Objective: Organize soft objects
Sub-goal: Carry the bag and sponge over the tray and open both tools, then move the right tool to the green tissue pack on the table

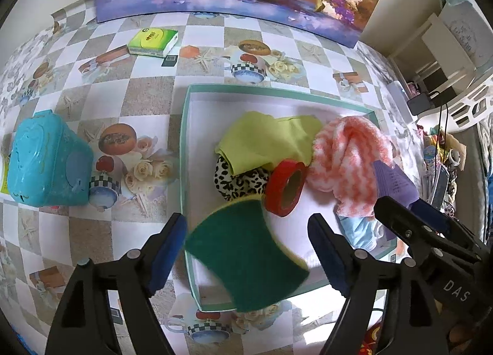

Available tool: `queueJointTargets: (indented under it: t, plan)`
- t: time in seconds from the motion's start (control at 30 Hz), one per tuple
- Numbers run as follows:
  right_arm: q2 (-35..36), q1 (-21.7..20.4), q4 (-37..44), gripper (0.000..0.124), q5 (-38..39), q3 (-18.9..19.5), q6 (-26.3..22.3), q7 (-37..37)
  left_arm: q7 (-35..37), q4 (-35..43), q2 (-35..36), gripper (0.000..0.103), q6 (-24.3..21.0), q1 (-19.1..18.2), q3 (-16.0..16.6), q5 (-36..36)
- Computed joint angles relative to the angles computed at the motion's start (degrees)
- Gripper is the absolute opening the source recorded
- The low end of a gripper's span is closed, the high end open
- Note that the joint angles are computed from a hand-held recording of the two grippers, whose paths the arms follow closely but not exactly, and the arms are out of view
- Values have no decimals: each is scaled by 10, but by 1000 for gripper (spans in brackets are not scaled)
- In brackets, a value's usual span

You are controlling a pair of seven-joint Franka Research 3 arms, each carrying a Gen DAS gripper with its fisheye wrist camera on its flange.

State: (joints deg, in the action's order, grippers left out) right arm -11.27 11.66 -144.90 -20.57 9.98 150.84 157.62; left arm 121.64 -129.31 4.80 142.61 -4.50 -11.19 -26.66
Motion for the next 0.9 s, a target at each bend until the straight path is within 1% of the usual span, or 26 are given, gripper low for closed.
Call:
queueJointTargets:
  t: [0.17,0.3,0.4,0.5,0.73,0.9]
  plan:
    - [-8,-4,-1,87,-10,4,-5,9,11,-1,-4,86,4,2,0,-15]
    - [-11,-5,-1,92,-15,5,-11,12,19,-5,-13,86,15,2,2,-27]
    - [-13,-7,-2,92,-19,6,-12,16,22,-8,-18,86,26,1,5,-35]
    - [-17,-9,-4,92,-23,7,-13,24,23,-5,-18,86,27,2,8,-43]
    - [-22,-15,-6,92,-35,11,-12,39,41,-1,-25,86,15,4,12,-70]
    - [-24,-17,-8,92,-37,11,-14,44,55,11,-24,86,-15,9,17,-94]
